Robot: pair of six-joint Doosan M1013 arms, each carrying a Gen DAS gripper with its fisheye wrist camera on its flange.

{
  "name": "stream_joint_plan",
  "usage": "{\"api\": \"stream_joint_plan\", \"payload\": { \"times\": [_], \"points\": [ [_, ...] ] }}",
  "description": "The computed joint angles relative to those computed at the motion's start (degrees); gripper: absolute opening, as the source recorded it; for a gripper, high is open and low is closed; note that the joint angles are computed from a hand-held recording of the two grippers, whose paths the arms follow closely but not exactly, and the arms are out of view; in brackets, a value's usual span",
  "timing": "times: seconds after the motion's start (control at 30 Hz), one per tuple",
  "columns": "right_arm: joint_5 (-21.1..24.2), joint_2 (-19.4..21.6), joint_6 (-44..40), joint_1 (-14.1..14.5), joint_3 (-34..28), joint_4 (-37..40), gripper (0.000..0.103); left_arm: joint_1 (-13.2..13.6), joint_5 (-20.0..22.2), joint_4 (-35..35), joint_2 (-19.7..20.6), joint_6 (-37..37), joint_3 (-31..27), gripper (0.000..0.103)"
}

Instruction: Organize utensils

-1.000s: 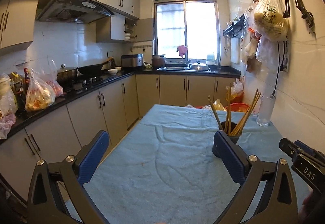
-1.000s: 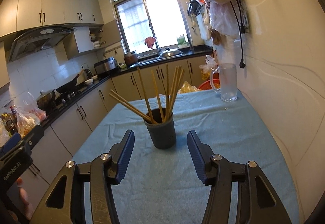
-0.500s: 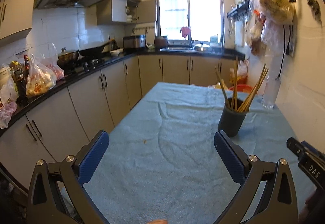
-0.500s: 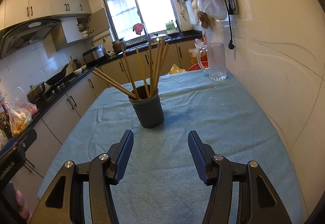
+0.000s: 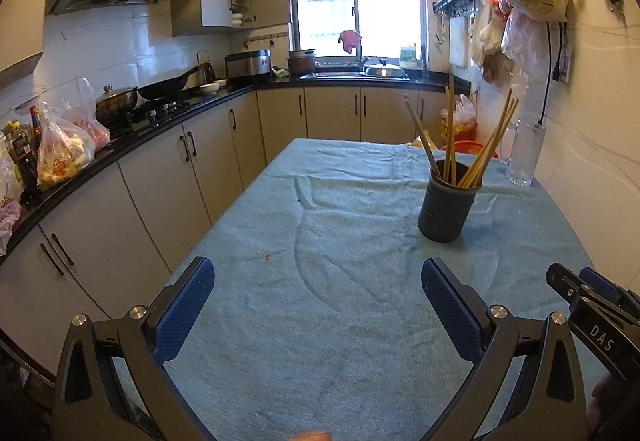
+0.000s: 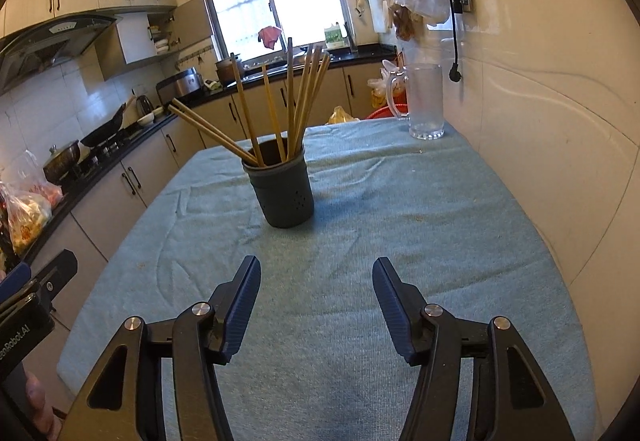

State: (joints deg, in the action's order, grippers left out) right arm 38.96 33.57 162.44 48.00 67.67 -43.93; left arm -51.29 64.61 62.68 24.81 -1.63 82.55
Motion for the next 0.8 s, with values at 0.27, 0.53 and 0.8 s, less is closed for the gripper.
{"api": "stream_joint_plan", "payload": {
  "times": [0.27,0.53,0.8],
  "points": [
    [2.12,1.00,-0.85,0.26,-1.04,-0.96,0.063,0.58,-2.07,-2.07,0.28,1.45,-0.09,0.103],
    [3.20,1.64,0.14,0.66,-1.57,-3.92,0.065,1.53,-4.36,-5.05,0.65,3.19,-0.21,0.103],
    [3.70,2.29,-1.78,0.56,-2.13,-3.23,0.067,2.64,-7.24,-9.05,1.01,5.82,-0.39,0.103]
  ]
}}
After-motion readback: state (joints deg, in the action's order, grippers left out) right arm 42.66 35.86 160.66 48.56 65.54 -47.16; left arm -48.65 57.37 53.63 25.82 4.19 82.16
